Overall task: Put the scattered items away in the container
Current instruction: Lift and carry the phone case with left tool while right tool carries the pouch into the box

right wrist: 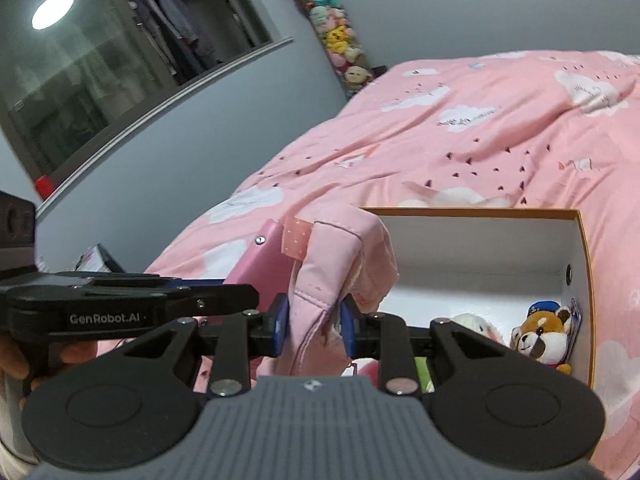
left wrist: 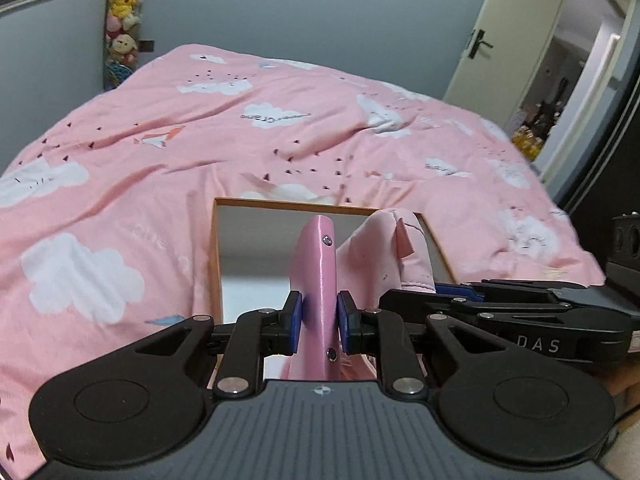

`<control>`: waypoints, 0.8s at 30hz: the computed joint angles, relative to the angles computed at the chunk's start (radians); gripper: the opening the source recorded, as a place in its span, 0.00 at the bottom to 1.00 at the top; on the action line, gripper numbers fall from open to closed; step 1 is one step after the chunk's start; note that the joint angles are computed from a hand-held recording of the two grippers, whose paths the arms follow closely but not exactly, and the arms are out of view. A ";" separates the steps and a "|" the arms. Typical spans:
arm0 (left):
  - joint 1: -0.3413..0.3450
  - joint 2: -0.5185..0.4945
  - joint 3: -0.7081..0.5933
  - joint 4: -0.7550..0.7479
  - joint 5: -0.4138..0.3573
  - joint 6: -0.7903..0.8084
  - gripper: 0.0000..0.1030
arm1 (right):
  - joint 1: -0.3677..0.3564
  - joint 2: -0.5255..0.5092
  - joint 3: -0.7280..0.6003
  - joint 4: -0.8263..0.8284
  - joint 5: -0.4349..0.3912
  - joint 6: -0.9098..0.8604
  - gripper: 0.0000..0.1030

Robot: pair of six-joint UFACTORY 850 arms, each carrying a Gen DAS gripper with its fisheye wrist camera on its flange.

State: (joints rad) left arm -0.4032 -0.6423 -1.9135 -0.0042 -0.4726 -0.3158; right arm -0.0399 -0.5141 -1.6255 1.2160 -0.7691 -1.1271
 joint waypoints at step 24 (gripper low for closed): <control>0.045 -0.288 -0.395 -0.048 -0.349 0.085 0.20 | 0.023 -0.230 -0.222 -0.088 -0.092 0.210 0.29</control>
